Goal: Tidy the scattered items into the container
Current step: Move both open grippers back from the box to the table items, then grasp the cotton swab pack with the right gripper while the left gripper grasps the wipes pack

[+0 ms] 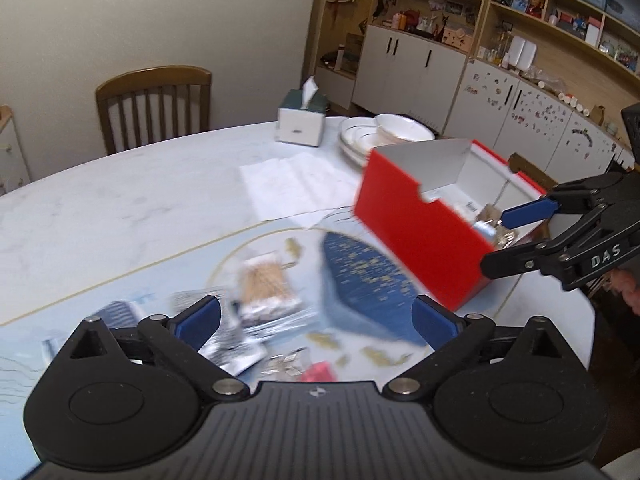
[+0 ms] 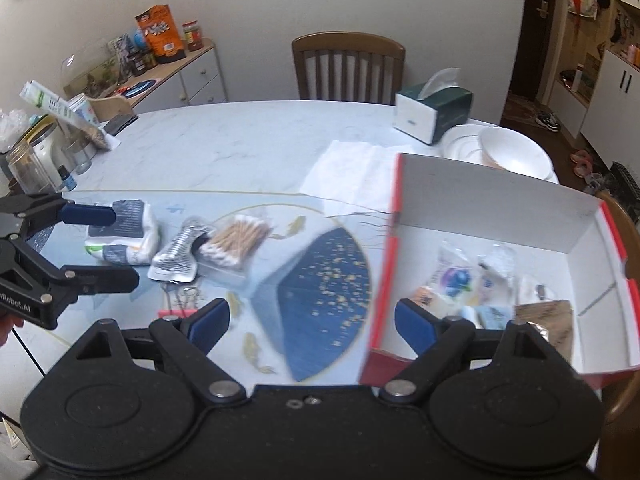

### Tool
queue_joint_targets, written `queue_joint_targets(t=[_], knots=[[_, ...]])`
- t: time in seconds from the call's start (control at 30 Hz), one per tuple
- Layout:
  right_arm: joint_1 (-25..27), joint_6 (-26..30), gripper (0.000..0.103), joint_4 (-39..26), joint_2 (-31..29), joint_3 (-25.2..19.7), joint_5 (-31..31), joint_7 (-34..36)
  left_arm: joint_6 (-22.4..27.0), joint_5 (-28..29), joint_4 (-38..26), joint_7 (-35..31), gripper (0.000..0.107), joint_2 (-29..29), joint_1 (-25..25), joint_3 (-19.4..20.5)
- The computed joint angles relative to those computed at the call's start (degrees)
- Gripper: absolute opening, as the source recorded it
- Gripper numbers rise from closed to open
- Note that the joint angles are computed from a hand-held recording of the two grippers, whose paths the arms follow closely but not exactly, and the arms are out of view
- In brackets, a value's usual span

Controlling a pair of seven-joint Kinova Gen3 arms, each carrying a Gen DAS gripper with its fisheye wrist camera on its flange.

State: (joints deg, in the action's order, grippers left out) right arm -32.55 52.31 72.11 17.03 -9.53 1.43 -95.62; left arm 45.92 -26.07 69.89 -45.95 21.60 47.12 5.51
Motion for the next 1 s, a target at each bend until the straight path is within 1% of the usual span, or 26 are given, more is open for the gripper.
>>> queue_joint_targets(t=[0.2, 0.3, 0.43, 0.6, 0.8, 1.0], knots=[[-4.63, 1.81, 0.090, -5.22, 4.09, 0.79, 3.73, -3.89, -2.51, 0.22, 6.31, -2.58, 0.102, -3.74, -3.58, 0.25], [-6.09, 3.51, 0.090, -8.79, 6.78, 1.14, 4.19, -5.13, -4.05, 0.63, 9.11, -5.08, 0.102, -5.38, -6.02, 0.89], [-8.33, 5.53, 0.090, -13.37, 10.22, 1.89, 5.22, -6.13, -4.98, 1.28, 11.09, -9.40, 0.102, -6.55, -9.01, 1.60], [-10.56, 8.23, 0.089, -19.45, 14.75, 3.02, 5.92, -6.85, -5.43, 3.89, 12.24, -14.94, 0.102, -6.83, -12.76, 2.10], [-12.39, 12.06, 0.090, -27.42, 20.63, 4.67, 5.94, -8.57, -6.55, 8.74, 13.11, -21.46, 0.102, -6.04, -16.85, 2.36], [-13.51, 18.09, 0.089, -37.56, 27.54, 6.38, 5.28, -10.59, -6.71, 17.43, 13.30, -32.21, 0.102, -4.68, -22.11, 4.25]])
